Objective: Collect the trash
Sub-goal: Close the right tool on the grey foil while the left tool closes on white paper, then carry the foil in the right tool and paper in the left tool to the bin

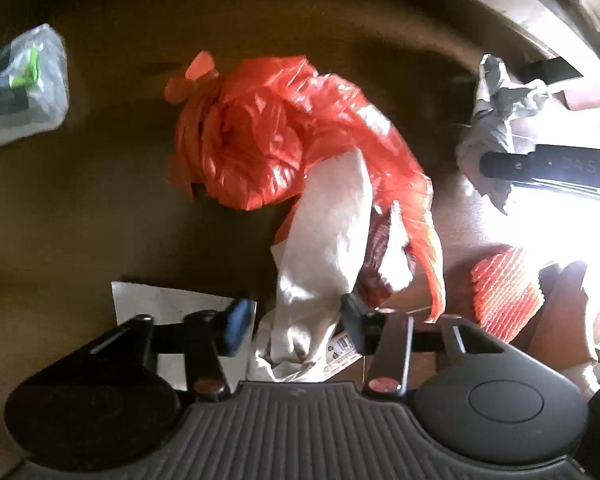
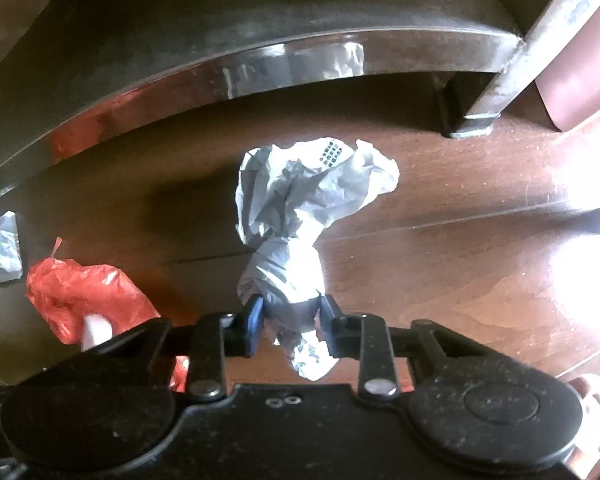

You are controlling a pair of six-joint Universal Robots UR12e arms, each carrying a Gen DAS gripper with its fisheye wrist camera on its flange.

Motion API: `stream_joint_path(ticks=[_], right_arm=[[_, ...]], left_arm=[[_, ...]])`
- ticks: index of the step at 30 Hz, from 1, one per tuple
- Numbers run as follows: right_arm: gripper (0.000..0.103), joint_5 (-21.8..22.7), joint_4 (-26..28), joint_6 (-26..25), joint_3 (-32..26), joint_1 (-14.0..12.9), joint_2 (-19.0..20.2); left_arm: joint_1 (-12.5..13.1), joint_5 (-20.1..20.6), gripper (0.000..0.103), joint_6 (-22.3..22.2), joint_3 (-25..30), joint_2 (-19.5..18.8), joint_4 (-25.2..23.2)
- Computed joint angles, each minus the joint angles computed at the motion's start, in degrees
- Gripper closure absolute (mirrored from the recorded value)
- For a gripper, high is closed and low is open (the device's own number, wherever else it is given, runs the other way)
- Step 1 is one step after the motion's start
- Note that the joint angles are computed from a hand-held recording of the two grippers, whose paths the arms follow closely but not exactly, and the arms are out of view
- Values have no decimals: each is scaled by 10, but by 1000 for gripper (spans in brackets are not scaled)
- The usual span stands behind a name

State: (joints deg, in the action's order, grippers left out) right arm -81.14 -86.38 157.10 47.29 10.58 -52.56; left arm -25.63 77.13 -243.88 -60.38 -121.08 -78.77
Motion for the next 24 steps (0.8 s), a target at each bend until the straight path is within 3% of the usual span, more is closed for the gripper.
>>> stream_joint_path(ticks=[1,3,5,14,20,24], right_arm=[[78,-2,-2,0,3,1,-2],[79,-8,-5,-1,5,2,-4],[81,-13,-6,-5,4,2,-6],[83,-19,18,8,-12,7,-23],[84,4,50,23,-27,0,-50],[84,15,75,-5,-53,-5,-63]], left_arm=[[2,-4,69,-3,-7,3,4],[3,-10,74,-12,-17,7,13],[4,-13,88,-12,-21,9,18],[5,5,92,-27,-2,16,1],[-6,27,92,0,85,-6,-72],[-14,50,92,0,136,-11,-102]])
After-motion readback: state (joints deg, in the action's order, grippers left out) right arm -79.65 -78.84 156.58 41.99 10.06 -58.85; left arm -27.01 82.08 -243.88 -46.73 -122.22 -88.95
